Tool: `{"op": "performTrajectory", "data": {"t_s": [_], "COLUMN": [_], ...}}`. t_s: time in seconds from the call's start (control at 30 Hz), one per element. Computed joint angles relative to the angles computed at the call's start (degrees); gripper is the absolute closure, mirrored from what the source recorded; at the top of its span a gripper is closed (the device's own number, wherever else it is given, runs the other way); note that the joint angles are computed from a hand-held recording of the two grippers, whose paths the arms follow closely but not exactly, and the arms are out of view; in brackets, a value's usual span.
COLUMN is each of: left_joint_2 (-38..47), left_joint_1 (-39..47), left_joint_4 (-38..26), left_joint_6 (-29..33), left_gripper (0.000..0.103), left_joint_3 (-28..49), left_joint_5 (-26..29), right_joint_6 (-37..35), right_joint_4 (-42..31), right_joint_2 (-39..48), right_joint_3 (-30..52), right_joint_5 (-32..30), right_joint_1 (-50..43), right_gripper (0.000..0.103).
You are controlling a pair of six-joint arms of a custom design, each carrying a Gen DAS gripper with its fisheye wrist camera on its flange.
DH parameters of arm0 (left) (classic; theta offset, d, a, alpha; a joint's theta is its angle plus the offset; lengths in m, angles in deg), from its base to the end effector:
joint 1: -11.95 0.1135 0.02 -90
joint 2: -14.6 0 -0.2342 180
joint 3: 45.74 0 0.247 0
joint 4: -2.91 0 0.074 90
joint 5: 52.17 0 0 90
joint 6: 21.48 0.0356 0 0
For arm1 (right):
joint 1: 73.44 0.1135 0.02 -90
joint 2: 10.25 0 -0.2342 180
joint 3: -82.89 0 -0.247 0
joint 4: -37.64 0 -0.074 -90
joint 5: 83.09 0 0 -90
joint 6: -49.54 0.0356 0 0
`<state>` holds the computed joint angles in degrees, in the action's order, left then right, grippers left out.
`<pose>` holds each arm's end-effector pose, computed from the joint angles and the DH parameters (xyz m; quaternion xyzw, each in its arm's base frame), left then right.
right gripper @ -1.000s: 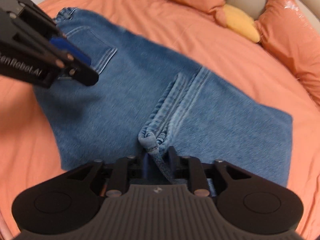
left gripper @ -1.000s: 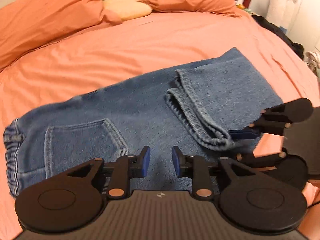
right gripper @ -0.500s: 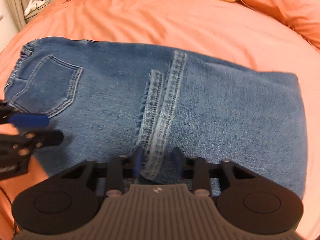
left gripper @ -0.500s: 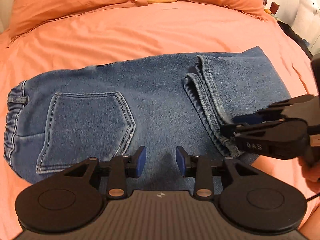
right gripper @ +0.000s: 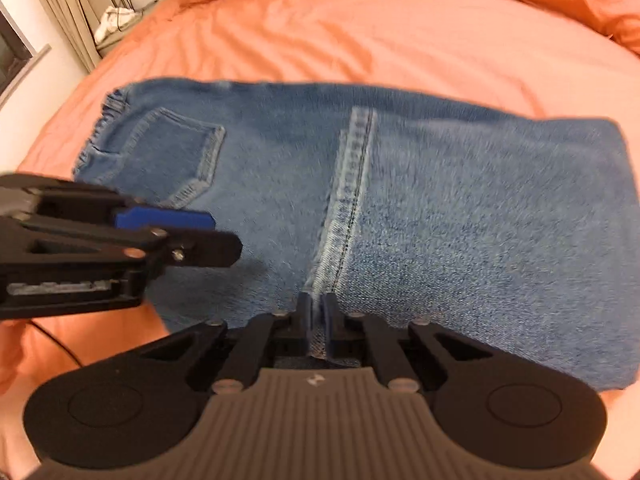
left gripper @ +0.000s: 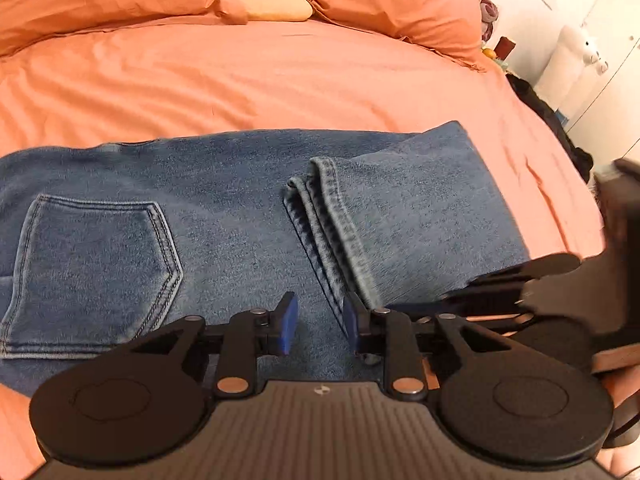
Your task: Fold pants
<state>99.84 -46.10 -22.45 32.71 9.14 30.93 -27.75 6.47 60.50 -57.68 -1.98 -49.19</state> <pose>0.1493 -0.2313 0.1317 0.1666 0.9394 -0.1756 0.2429 0.1839 0.0889 0.1094 -0.1157 0.9616 0.1465 0.2010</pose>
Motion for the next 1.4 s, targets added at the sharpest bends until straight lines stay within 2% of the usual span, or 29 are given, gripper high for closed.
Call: {"op": "performTrajectory", "data": {"t_s": [0.13, 0.17, 0.2, 0.3, 0.4, 0.5, 0.6, 0.63, 0.67, 0.7, 0.73, 0.77, 0.8, 0.87, 0.97, 1.07, 1.1, 1.17, 1.2, 1.4], "left_joint_2": [4.0, 5.6, 7.3, 13.8, 18.8, 22.5, 24.7, 25.1, 25.5, 25.5, 25.5, 25.5, 25.0, 23.4, 19.6, 18.2, 18.9, 22.1, 24.7, 33.8], "left_joint_1": [1.2, 1.8, 2.2, 3.0, 3.8, 4.4, 5.4, 5.7, 5.6, 5.4, 4.9, 4.4, 3.9, 3.0, 0.8, 0.4, 0.7, 1.4, 2.0, 3.8], "left_joint_4": [2.8, 3.9, 4.6, 6.6, 9.1, 9.1, 9.5, 10.1, 10.2, 10.6, 10.1, 9.4, 9.8, 12.0, 12.0, 5.3, 2.5, -2.1, -4.4, -10.8], "left_joint_6": [0.7, 1.0, 1.3, 2.9, 5.1, 6.2, 6.5, 6.7, 6.8, 7.2, 7.2, 6.9, 6.5, 6.1, 8.5, 9.7, 10.1, 10.4, 9.9, 9.0], "left_gripper": [0.073, 0.071, 0.066, 0.053, 0.046, 0.044, 0.044, 0.044, 0.050, 0.065, 0.069, 0.079, 0.085, 0.089, 0.090, 0.090, 0.090, 0.090, 0.090, 0.090], "left_joint_3": [1.6, 2.3, 3.3, 7.6, 10.6, 13.6, 15.5, 15.7, 16.1, 16.2, 16.6, 17.0, 16.7, 14.9, 14.0, 18.4, 20.6, 24.3, 26.7, 34.9], "left_joint_5": [0.7, 1.3, 1.3, 1.1, 1.7, 0.9, 2.6, 3.4, 3.4, 3.1, 1.8, 0.3, -0.7, -2.7, -7.7, -8.7, -8.7, -9.1, -8.4, -5.8], "right_joint_6": [1.6, 1.9, 1.5, -0.1, -1.5, -1.8, -3.8, -3.4, -3.7, -4.0, -4.8, -6.0, -7.6, -10.7, -16.1, -22.6, -24.2, -26.7, -27.3, -27.9], "right_joint_4": [8.8, 10.2, 11.1, 11.2, 10.1, 8.1, 6.0, 7.3, 6.8, 6.1, 5.3, 4.1, 2.8, 0.2, -1.9, -2.7, -2.4, -0.5, 0.8, 9.6], "right_joint_2": [6.3, 7.3, 8.5, 9.8, 10.7, 11.6, 10.4, 12.2, 11.4, 10.3, 8.3, 6.4, 4.3, 0.0, -4.7, -5.5, -4.4, -1.5, 0.7, 16.9], "right_joint_3": [-2.4, -2.7, -2.6, -2.1, -1.1, 0.7, 1.2, 1.9, 1.8, 1.6, 1.0, 0.7, 0.2, -0.8, -2.0, -0.9, 0.1, 2.2, 3.6, 13.4], "right_joint_5": [-1.7, -2.1, -2.9, -5.4, -6.6, -7.0, -9.5, -10.3, -11.2, -11.8, -12.2, -12.5, -12.8, -13.3, -11.8, -9.4, -9.0, -8.5, -8.3, -7.2], "right_joint_1": [-0.9, -1.0, -1.7, -3.8, -5.2, -5.4, -7.7, -8.0, -9.0, -10.0, -11.3, -12.7, -14.5, -19.1, -27.5, -35.9, -38.4, -42.6, -43.9, -43.8], "right_gripper": [0.101, 0.101, 0.100, 0.100, 0.100, 0.099, 0.088, 0.079, 0.067, 0.063, 0.059, 0.058, 0.057, 0.051, 0.051, 0.059, 0.062, 0.077, 0.080, 0.086]}}
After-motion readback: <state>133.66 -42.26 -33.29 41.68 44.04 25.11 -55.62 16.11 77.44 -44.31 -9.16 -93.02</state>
